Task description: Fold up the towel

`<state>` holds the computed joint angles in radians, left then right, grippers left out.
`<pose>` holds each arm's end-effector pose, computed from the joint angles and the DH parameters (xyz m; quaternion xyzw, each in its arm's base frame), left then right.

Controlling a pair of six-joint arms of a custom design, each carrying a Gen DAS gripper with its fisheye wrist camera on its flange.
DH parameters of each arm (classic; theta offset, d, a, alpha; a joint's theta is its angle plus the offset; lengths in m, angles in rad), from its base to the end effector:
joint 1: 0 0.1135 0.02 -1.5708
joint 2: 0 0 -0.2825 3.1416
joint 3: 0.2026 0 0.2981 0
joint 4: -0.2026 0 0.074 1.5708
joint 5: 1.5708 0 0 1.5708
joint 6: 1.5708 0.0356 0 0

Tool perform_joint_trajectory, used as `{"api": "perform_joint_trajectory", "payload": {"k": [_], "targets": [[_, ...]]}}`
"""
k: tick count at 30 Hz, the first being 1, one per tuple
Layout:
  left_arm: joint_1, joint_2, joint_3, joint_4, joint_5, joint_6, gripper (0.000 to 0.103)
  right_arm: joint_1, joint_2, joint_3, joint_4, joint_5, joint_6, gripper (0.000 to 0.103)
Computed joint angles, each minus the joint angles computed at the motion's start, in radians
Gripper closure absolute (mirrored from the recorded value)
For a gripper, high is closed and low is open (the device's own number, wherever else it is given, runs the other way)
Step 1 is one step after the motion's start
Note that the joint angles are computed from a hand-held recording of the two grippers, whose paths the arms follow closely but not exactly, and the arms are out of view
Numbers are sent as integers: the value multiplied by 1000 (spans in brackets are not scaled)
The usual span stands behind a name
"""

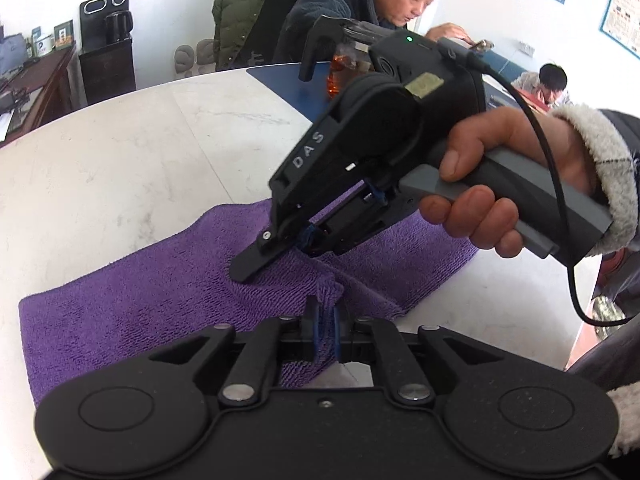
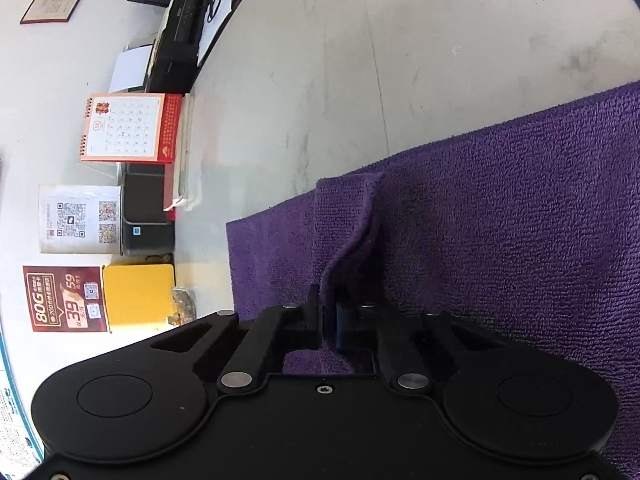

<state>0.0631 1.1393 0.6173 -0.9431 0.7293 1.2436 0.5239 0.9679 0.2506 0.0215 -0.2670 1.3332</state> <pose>0.1966 -0.0113 0.1765 0.5349 0.7646 -0.2528 0.2557 0.1706 0.1094 0.1300 0.3016 0.8475 0.4085 0.1550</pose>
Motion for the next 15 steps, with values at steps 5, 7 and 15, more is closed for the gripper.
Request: {"api": "perform_joint_trajectory", "payload": {"k": [5,7,15], "targets": [[-54,-103,-86,87,-49,6,86,9,5,-2,19,20,40,99],[-81,-156,-126,137,-77,-8,86,11,13,3,18,22,46,99],[-120,-108,-141,235,-114,-88,99,13,-14,-10,8,32,55,99]]}}
